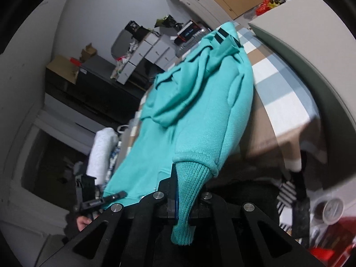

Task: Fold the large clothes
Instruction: 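Lift the hem with both grippers and fold it toward the hood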

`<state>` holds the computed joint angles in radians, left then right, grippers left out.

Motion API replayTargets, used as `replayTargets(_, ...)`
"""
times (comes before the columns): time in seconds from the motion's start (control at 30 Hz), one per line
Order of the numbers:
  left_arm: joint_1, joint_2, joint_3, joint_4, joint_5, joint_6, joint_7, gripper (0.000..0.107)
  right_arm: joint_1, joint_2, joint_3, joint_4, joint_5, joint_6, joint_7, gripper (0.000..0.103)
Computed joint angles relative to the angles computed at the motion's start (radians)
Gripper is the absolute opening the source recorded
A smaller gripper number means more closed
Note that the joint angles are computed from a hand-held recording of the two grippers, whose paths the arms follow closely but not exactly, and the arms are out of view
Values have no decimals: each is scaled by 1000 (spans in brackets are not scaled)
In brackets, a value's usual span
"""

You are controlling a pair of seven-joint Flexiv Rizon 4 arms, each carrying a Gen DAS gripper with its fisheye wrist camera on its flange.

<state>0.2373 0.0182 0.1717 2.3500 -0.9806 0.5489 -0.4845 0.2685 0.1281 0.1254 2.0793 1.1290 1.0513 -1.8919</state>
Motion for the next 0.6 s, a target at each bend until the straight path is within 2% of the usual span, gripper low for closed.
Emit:
replayTargets(0.1,12,55,25,11,20,-62,11,5,2,88,0,58,37,-15,8,4)
replayTargets(0.17,10,68,25,-11,32,-87,14,5,9,150,-8,98,54,-43,60,4)
replayTargets(0.27,2,30,5,-111,11,-148,18,5,31,178,-19,110,84,-7,64,4)
replayTargets(0.4,6,-61,-30,-279,-10,-204,-20,5,53,88,-53,-5,44,13,61,4)
replayTargets(0.5,21,-166,-69,-437,-57,-248,-111,5,36,-11,-86,-151,35,-26,64,4)
replayTargets(0.6,50,-281,-107,-587,-77,-283,-235,5,8,-152,-92,-328,-66,-73,166,4)
